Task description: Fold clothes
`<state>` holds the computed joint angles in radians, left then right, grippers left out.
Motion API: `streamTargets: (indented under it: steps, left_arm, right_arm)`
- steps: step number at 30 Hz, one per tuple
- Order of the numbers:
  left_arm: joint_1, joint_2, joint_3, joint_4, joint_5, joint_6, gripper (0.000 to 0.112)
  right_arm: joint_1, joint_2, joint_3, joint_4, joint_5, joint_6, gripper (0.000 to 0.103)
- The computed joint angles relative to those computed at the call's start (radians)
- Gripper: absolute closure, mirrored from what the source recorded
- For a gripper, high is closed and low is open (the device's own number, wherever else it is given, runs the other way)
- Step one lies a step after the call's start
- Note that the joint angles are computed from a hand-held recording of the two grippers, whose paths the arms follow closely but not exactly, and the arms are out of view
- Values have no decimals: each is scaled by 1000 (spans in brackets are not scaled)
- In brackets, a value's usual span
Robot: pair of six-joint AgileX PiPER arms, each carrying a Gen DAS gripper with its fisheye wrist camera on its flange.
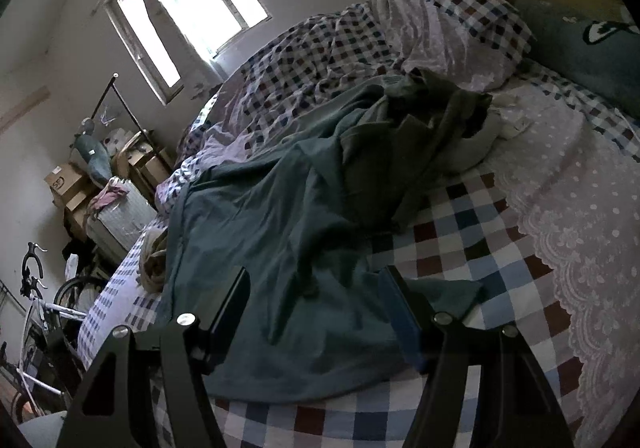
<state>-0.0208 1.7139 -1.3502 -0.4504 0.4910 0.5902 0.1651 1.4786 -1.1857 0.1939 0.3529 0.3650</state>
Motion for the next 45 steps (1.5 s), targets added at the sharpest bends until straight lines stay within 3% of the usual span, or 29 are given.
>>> streamTargets:
  steps: [4, 10, 13, 20, 29, 37, 40, 43, 45]
  left_arm:
    - [75, -19, -11, -161, 61, 40, 105]
    - [347, -49, -32, -451, 226, 63, 106]
    - [472, -21, -51, -536, 301, 31, 107]
    - [602, 79, -134, -599, 379, -47, 108]
    - [612, 143, -191, -572, 354, -120, 108]
    - [612, 163, -210, -570, 367, -136, 108]
    - [610, 173, -222, -562, 376, -149, 108]
    - [609, 182, -231, -559, 384, -158, 108]
    - [608, 186, -235, -562, 387, -161, 108]
  right_arm:
    - [-15, -11, 18, 11, -4, -3, 32]
    - [-87, -53, 77, 146, -10, -94, 32]
    - [-166, -77, 127, 335, 20, -233, 32]
    - [-327, -90, 243, 676, 133, -470, 32]
    - [-305, 24, 180, 767, 208, -597, 32]
    - [-292, 202, -34, 666, 367, -606, 26]
    - [-340, 289, -127, 741, 510, -688, 7]
    - [-376, 348, -213, 744, 662, -721, 8]
    - [-377, 344, -229, 702, 713, -707, 10]
